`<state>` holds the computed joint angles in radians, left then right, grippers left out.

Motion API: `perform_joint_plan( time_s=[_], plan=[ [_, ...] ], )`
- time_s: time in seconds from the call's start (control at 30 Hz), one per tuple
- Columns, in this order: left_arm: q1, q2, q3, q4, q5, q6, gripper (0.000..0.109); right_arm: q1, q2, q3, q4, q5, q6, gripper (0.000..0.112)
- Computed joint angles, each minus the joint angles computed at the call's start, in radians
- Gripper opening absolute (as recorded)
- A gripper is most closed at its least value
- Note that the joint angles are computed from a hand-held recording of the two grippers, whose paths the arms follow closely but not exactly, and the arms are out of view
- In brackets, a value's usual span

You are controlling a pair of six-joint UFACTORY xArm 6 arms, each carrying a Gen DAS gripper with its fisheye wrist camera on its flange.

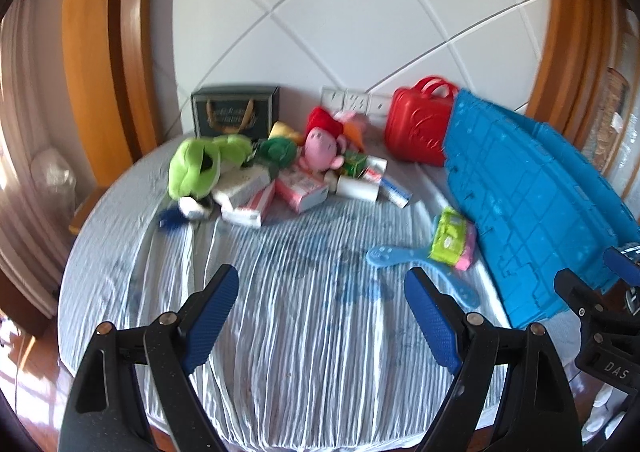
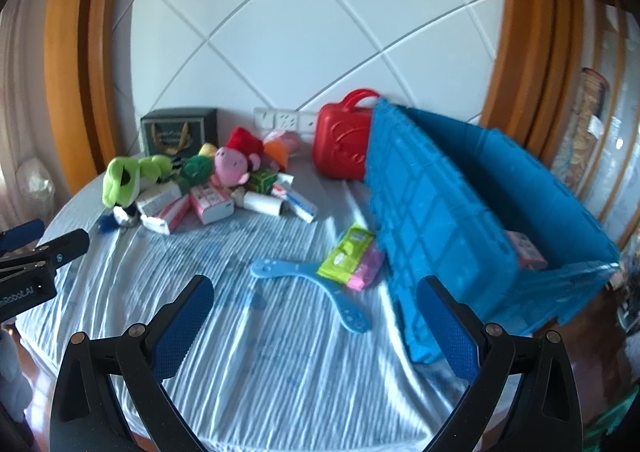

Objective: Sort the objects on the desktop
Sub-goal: 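Reach the right tool toward the green-and-pink wipes pack beside the crate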

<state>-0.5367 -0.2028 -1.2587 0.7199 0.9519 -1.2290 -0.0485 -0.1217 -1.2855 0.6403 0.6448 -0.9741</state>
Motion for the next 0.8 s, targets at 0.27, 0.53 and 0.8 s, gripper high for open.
perform_joint_plan(
  time_s=[0.27, 0.53, 0.8],
  plan=[
    [0.096, 0.162, -0.108, -0.129, 0.046, 0.052, 0.085, 0.053, 0.222, -0.192, -0.012, 0.132, -0.031, 0.103],
    [0.151, 0.356, -0.281, -0.232, 0.126, 0.143, 0.085, 0.089, 0.475, -0.435, -0.076, 0.236, 0.021, 0.103],
    [0.234, 0.466, -0.375, -0.309, 0.093, 0.265, 0.085, 0.115, 0.666, -0.677, -0.176, 0.306, 0.168, 0.103]
  ],
)
